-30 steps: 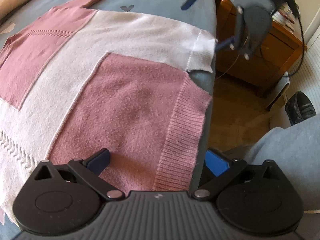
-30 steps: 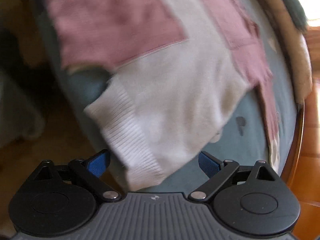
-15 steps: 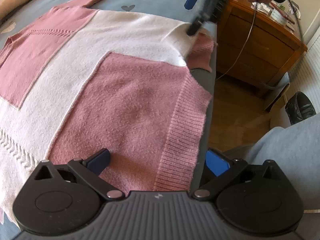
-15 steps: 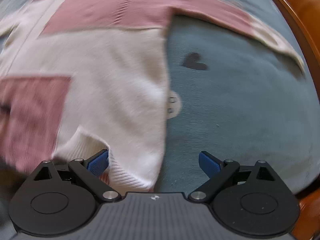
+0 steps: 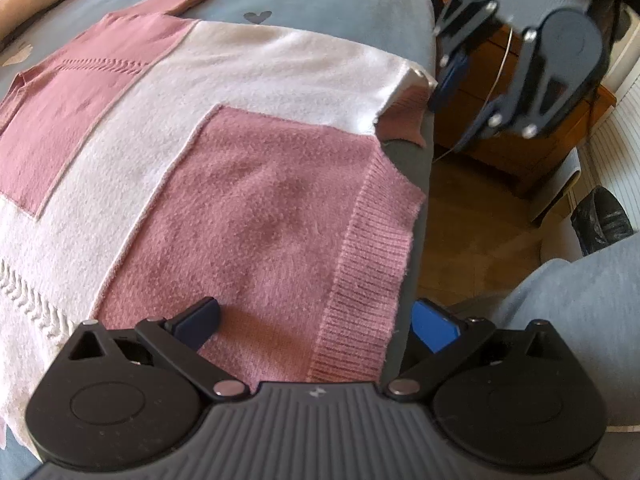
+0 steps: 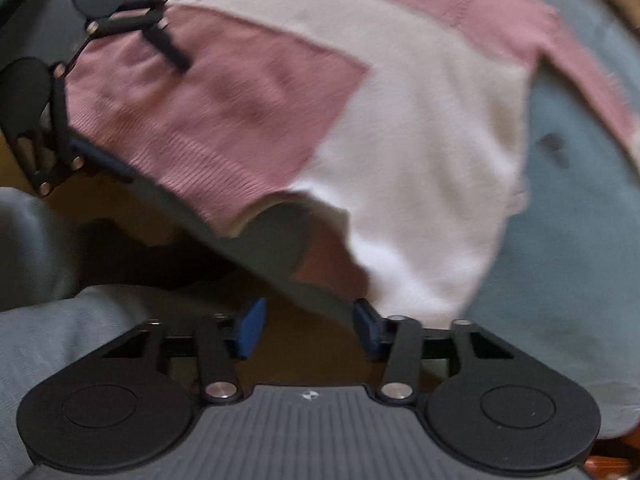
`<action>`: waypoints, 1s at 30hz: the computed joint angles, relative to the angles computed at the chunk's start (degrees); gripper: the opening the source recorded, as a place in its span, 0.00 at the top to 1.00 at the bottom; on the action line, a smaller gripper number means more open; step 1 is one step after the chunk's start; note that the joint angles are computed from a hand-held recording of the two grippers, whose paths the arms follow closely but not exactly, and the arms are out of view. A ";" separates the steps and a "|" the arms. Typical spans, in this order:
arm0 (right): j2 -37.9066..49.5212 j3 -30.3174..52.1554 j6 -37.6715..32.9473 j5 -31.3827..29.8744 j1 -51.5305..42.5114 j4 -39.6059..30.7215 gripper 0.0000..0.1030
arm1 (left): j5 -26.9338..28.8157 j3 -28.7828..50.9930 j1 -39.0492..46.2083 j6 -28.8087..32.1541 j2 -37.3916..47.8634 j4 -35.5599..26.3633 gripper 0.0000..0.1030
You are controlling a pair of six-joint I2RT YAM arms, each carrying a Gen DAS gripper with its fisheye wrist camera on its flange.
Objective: Fold clothes
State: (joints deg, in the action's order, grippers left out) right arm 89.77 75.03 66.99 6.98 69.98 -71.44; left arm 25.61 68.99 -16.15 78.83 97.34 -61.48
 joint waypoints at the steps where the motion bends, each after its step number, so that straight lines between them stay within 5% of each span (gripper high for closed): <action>1: 0.32 -0.92 -0.47 -0.01 -0.35 1.64 0.60 | -0.06 -0.11 0.01 0.31 -0.09 0.08 0.01; 11: 4.88 1.22 -4.66 2.48 -2.43 1.74 0.66 | -0.20 -1.66 -0.09 0.44 -1.30 1.62 0.01; 12: 4.83 1.34 -4.89 2.17 -2.59 1.74 0.72 | -0.01 -1.46 0.07 0.39 -1.13 1.38 0.01; 13: 4.85 1.53 -4.84 1.70 -2.80 1.42 0.96 | 0.16 -1.24 0.24 0.38 -0.96 1.11 0.01; 19: 1.88 0.71 -4.14 -2.14 -5.12 0.84 0.95 | 0.15 -1.82 0.34 0.43 -1.51 1.32 0.01; 24: -2.43 -3.31 -7.04 -9.80 -6.73 9.56 0.97 | 0.17 -1.47 0.33 -0.09 -1.43 0.92 0.01; 27: -4.47 -5.14 -4.76 -12.53 -7.57 11.71 0.86 | -0.06 -0.71 0.04 -0.51 -1.12 0.46 0.01; 30: -5.11 -2.42 -2.50 -8.73 -6.59 7.29 0.79 | 0.73 0.57 0.18 -0.48 -1.42 -0.74 0.01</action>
State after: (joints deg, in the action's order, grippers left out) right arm 84.66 72.62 64.49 -1.75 63.40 -64.15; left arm 26.34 69.56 -15.98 78.35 95.91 -62.22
